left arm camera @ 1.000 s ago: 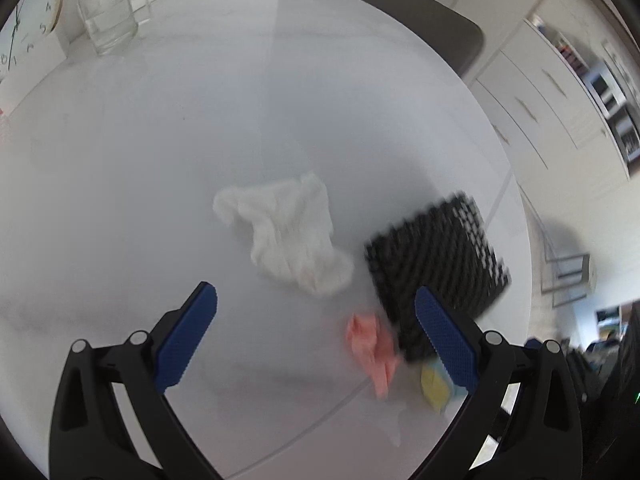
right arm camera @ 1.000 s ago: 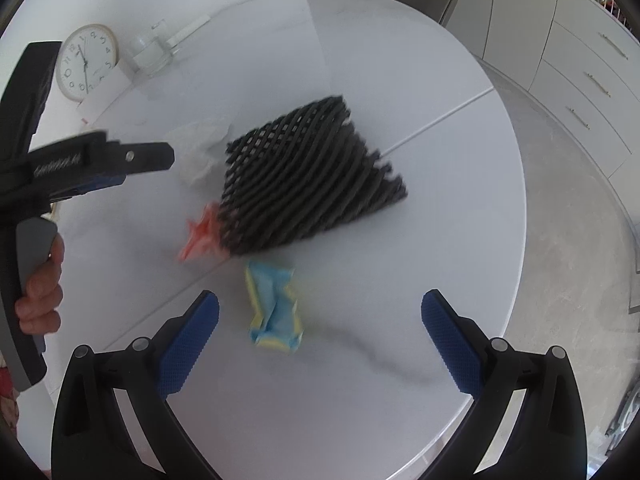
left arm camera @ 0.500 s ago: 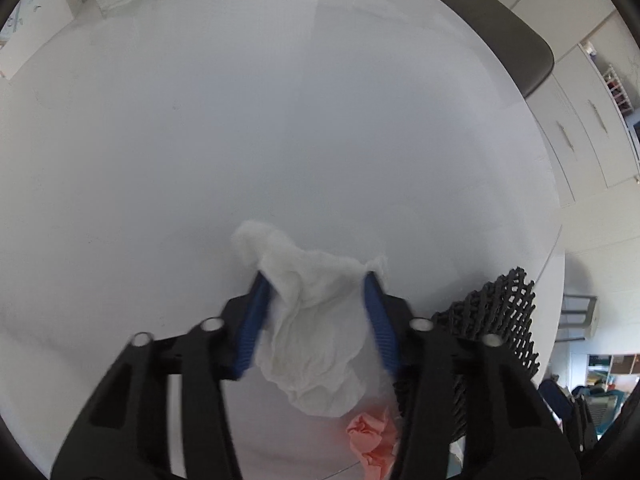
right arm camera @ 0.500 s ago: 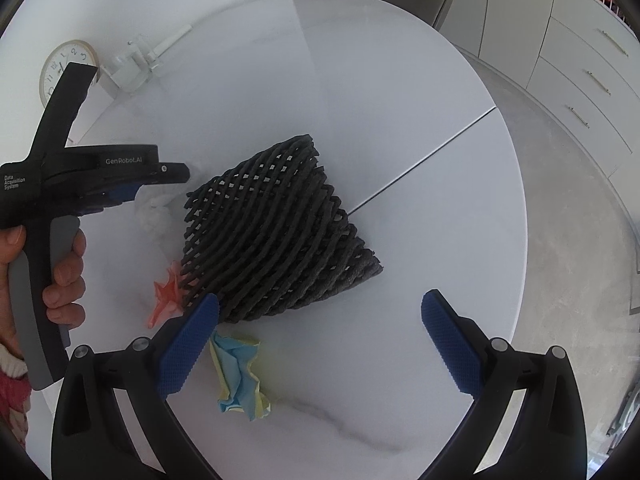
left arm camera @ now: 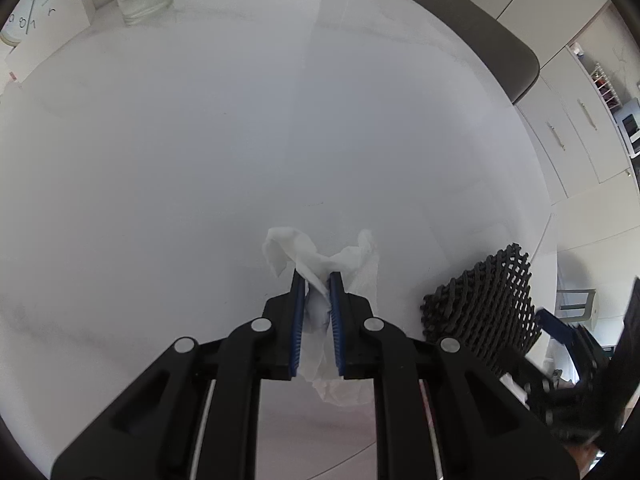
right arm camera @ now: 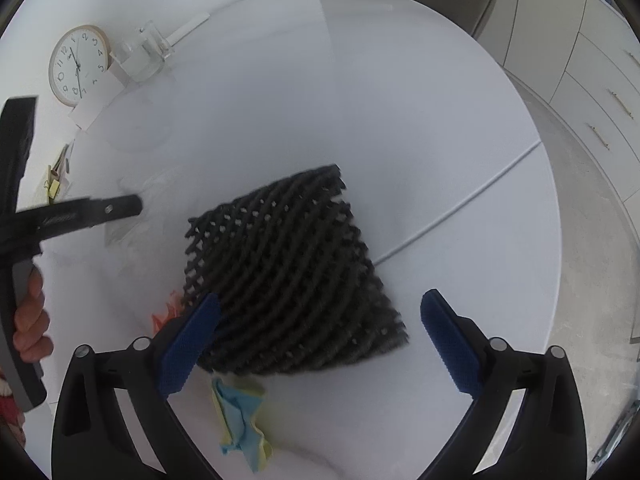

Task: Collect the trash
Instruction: 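Grasp the white tissue with the left gripper while the right gripper grasps the black foam net, then carry tissue and net over the wastebasket and open both grippers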

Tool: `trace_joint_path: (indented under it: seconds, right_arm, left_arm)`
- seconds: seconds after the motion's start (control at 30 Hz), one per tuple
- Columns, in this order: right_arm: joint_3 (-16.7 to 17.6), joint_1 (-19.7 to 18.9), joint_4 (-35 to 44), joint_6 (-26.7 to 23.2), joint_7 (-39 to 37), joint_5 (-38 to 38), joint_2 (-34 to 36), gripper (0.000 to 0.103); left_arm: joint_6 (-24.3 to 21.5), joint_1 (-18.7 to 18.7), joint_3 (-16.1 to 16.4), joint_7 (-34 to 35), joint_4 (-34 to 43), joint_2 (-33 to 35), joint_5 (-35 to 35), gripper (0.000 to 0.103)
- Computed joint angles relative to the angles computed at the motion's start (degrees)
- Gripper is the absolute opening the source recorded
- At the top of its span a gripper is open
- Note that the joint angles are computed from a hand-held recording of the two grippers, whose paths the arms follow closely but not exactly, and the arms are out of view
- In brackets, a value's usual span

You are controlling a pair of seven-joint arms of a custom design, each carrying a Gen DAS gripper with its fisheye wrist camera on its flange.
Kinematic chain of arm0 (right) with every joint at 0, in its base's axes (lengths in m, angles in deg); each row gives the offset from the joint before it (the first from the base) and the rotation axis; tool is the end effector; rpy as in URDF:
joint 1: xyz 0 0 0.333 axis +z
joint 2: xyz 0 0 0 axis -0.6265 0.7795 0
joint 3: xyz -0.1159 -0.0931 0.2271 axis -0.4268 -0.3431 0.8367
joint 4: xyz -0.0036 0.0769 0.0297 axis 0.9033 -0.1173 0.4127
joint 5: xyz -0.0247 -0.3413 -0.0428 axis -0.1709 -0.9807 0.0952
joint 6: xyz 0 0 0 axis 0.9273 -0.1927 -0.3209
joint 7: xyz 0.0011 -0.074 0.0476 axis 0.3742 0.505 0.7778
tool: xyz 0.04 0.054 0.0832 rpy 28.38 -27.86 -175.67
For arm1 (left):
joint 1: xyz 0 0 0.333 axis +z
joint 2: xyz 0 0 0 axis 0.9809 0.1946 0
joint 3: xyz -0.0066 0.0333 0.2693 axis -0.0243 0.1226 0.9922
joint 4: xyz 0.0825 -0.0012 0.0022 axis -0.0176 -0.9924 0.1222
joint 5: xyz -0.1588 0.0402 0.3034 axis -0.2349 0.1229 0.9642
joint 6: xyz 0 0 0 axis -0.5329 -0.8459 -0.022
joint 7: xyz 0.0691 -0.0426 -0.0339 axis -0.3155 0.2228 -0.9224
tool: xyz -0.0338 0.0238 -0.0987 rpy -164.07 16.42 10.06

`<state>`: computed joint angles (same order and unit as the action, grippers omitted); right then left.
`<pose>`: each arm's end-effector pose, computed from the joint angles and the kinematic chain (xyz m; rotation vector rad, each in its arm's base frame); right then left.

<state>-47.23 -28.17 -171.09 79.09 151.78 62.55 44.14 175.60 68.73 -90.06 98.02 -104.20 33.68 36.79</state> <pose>0.5660 0.1230 0.4074 -2.0942 1.7478 -0.0543 0.6052 -0.2264 0.3851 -2.2905 1.9642 -0.5109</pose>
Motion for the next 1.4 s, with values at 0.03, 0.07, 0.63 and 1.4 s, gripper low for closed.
trace_joint_path:
  seconds: [0.03,0.07,0.63,1.4]
  right_arm:
    - [0.25,-0.16,1.48,-1.18,-0.47,0.86,1.09,0.084]
    - [0.4,-0.13,2.4,-1.8,-0.48,1.23,1.76,0.074]
    - [0.54,0.49,-2.36,2.21,-2.7,4.65,-7.19,0.018]
    - [-4.06,-11.51,-55.07,-17.02,1.52,-4.48,-74.0,0.018]
  left_arm:
    - [0.51,0.18,0.06,-0.01,-1.18,-0.97,0.04,0.013]
    - [1.29,0.77,0.01,0.43,-3.18,-2.57,-0.3,0.013]
    - [6.31,1.17,-1.55,6.04,-15.63,-14.31,-3.09,0.013]
    - [5.65,-15.97,-8.47,10.87,-25.24,-26.12,-10.65,0.013]
